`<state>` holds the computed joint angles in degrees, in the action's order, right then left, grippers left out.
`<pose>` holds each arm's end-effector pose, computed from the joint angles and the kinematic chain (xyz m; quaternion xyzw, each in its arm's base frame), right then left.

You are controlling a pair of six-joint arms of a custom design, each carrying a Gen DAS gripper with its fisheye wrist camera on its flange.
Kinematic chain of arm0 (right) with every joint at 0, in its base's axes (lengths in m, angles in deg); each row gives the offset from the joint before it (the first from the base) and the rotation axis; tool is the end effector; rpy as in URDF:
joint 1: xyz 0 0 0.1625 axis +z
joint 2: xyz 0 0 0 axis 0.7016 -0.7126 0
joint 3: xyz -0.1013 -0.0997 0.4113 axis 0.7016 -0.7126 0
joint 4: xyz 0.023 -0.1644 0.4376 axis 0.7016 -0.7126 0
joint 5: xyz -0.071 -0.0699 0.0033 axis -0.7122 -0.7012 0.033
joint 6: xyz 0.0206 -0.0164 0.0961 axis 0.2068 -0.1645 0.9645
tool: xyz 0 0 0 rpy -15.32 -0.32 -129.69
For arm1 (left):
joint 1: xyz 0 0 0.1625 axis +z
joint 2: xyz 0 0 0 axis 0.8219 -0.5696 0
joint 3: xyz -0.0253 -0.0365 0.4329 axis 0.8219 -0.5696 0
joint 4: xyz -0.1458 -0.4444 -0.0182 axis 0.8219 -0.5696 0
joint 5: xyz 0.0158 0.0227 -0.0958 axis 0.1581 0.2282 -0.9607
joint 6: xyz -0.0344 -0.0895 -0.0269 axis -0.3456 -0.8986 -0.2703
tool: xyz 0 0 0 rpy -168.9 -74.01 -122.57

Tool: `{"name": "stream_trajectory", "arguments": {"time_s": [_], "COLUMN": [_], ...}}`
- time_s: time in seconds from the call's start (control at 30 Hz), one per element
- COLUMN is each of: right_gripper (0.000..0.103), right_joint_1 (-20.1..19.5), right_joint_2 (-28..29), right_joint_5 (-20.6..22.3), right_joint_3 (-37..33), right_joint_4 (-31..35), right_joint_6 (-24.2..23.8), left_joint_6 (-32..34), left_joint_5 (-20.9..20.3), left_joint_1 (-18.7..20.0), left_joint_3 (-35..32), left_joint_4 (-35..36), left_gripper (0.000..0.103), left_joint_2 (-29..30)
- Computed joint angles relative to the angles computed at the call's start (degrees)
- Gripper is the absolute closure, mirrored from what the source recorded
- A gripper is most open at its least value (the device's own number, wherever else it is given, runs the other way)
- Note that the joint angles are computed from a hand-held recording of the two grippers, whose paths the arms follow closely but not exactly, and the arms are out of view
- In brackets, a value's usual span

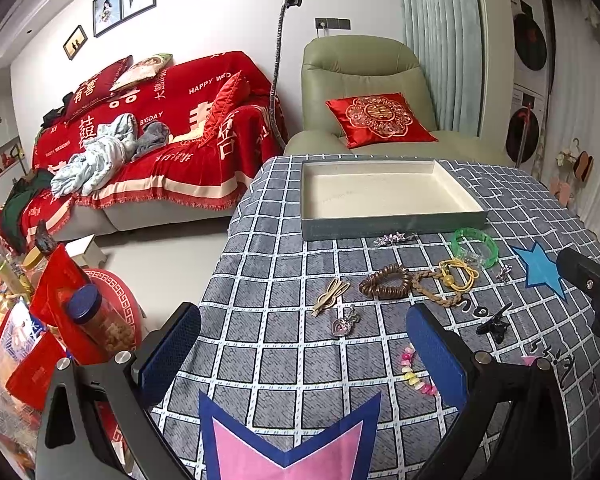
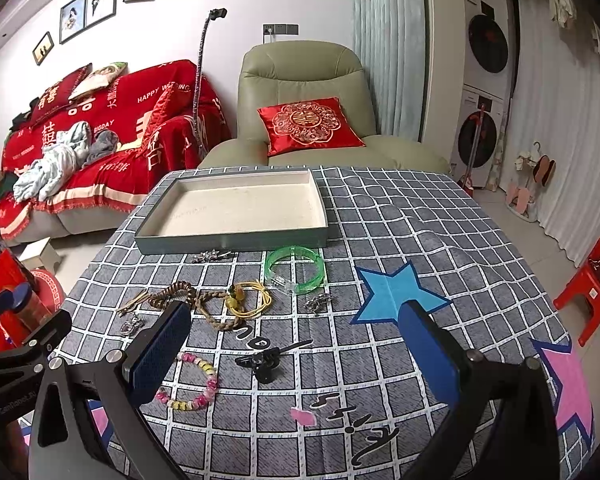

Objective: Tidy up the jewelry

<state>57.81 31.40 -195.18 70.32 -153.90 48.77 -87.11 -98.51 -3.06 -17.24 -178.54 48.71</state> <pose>0.2677 -0.8341 0.2840 0.2381 -0.8345 0.3835 0.3159 -0.3281 -0.7919 0.2028 0.0810 0.7956 -0.4361 0.4128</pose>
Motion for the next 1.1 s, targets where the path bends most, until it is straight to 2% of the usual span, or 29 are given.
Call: {"name": "stream_trajectory", "arguments": {"time_s": [1.1], "right_gripper": [0.0], "right_joint_1": [-0.3], "right_joint_2": [0.1], "right_joint_5": [0.1], "right_joint_3": [-0.4], "right_joint_4": [0.9], "right_joint_6": [0.8], "left_joint_6": [-3.0], "left_joint_5": [0.6], "left_joint_1": [0.3], "left_joint_3": [-0.1], "left_joint_4": [3.3], "left_gripper": [0.0], "left_joint_2": [-0.2]}}
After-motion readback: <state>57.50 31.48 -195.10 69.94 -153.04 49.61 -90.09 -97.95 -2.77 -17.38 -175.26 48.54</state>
